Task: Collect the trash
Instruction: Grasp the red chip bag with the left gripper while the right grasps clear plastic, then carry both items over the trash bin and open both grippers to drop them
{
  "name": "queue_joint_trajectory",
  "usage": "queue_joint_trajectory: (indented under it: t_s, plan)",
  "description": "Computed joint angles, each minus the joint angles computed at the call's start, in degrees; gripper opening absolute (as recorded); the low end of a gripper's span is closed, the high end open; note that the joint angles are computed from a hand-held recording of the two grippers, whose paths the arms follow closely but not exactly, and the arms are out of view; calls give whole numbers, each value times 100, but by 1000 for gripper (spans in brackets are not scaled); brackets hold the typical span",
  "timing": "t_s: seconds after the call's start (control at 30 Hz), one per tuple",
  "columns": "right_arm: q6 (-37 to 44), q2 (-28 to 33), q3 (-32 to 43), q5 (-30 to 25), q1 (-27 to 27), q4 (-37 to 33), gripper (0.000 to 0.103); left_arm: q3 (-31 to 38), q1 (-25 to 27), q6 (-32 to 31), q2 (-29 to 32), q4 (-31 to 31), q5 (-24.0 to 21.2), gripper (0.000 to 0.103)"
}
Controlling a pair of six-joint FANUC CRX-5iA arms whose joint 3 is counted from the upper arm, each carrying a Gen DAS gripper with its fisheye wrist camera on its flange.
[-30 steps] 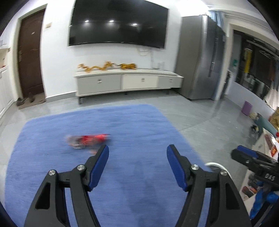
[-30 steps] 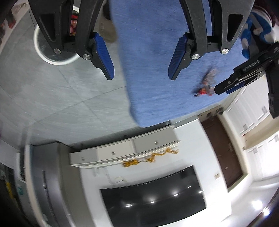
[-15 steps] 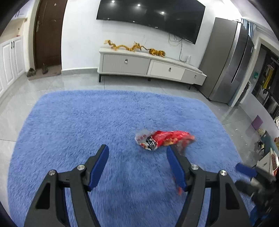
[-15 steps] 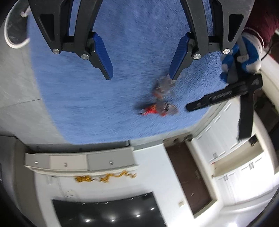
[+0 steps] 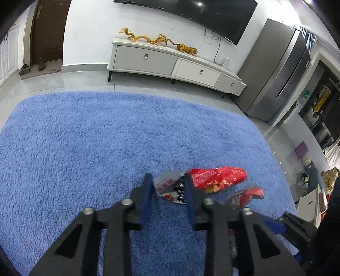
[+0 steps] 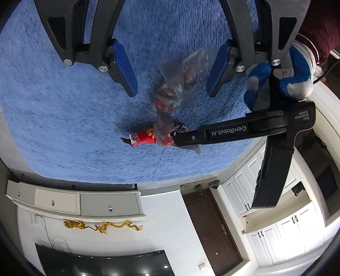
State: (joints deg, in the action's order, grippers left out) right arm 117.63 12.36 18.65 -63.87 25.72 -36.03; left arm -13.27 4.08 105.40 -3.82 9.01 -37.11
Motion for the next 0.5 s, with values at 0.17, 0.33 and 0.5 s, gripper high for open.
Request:
queue_joint_trajectory:
  t_s: [0.17,0.33,0.5]
  plan:
    - [-61,24,15,23,-89,-130,9,177,-244,582,-106,-714,-174,17]
    - [125,-312,-266,10,-387,-373,6,426,-844,1642,-386,-1868,-529,16]
    - [273,-787,-666,-54,-812,-504,5,706,-1631,2616,-568,-2899,-1058,15]
